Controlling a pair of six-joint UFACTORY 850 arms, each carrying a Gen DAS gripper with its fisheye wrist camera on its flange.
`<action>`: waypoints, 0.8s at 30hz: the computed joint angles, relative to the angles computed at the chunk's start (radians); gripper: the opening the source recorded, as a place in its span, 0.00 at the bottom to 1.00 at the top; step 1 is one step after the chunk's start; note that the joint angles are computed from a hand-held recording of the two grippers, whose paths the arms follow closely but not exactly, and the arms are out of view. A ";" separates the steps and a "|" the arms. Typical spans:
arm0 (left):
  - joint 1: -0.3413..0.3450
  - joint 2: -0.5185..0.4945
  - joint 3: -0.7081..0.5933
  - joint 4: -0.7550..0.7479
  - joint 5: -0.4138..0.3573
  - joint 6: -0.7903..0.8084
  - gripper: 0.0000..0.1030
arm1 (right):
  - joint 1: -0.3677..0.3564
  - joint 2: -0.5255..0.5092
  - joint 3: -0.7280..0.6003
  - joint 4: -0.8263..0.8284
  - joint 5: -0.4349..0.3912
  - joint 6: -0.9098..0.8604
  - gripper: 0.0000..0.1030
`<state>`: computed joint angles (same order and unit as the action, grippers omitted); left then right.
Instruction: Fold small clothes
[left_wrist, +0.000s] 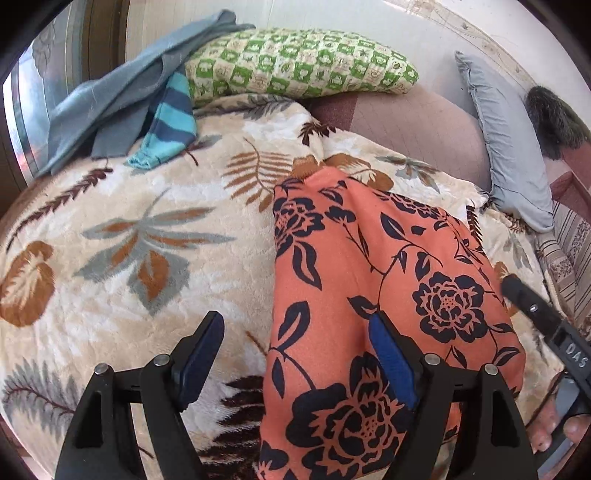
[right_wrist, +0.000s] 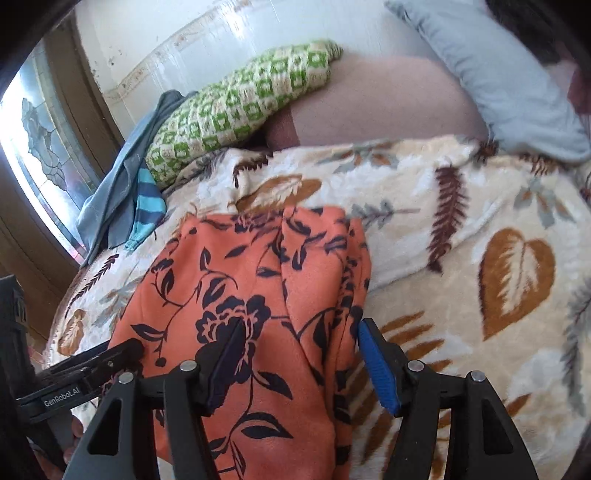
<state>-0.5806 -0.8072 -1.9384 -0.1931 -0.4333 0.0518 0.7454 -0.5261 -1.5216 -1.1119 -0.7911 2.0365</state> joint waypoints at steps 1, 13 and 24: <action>-0.004 0.011 0.016 0.049 0.027 -0.035 0.79 | 0.011 0.009 0.009 -0.064 -0.023 0.038 0.64; -0.009 -0.059 -0.074 0.271 -0.042 -0.203 0.87 | -0.065 -0.103 -0.126 0.403 0.221 -0.521 0.35; -0.014 -0.199 -0.317 0.283 -0.086 -0.259 0.87 | -0.132 -0.067 -0.111 0.150 0.275 -0.242 0.35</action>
